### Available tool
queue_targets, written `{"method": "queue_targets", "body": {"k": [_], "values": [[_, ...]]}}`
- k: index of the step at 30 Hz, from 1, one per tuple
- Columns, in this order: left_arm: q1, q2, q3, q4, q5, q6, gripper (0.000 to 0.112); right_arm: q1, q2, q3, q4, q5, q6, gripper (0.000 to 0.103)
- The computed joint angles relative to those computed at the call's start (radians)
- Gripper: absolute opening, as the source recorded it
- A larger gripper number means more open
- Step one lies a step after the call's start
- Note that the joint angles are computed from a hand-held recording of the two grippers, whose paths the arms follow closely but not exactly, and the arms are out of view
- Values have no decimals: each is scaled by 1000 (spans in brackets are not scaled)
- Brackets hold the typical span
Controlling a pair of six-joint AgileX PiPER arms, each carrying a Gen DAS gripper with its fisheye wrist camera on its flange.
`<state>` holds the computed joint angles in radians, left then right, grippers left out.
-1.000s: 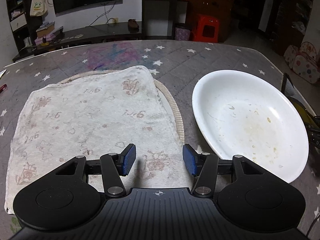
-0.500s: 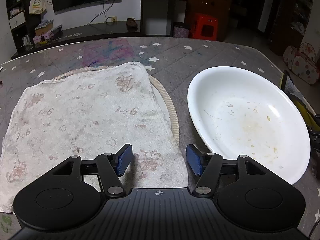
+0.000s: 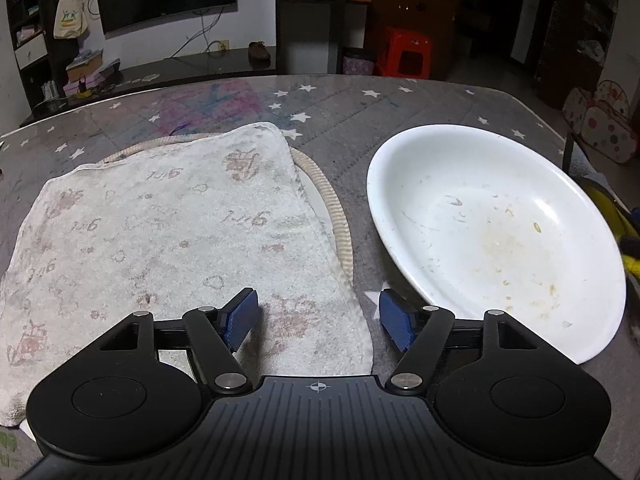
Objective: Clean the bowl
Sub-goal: 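Release the bowl rim and pull the left gripper back from the bowl, then lower the cloth onto the table beside the bowl and open the right gripper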
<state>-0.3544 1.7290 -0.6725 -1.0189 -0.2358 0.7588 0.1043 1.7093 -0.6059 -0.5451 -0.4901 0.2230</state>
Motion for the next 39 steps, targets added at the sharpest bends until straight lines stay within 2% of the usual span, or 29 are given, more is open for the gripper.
{"method": "queue_targets", "body": {"k": [4, 7, 13, 16, 19, 21, 23, 27, 31, 34, 39], "values": [[3, 0, 31, 161, -26, -161, 70, -22, -47, 56, 6, -47, 20, 62], [4, 2, 45, 222, -43, -226, 76, -21, -75, 111, 123, -78, -56, 65], [7, 12, 88, 378, -111, -392, 82, -42, -76, 176, 293, -133, -100, 68], [13, 18, 103, 434, -136, -454, 85, -68, -61, 198, 312, -156, -89, 72], [5, 26, 113, 427, -167, -458, 89, -97, -49, 221, 290, -190, -73, 72], [-4, 32, 121, 415, -193, -458, 91, -121, -53, 234, 221, -202, -16, 75], [-10, 43, 140, 442, -238, -498, 93, -139, -54, 252, 184, -228, 14, 76], [-29, 60, 167, 453, -314, -528, 96, -159, -71, 287, 202, -268, 12, 77], [-26, 67, 167, 453, -323, -545, 99, -190, -87, 300, 195, -261, 23, 77], [-24, 70, 166, 451, -326, -543, 100, -166, -69, 299, 312, -252, -62, 77], [-23, 75, 164, 451, -327, -546, 101, -118, 27, 218, 450, -196, -110, 77]]}}
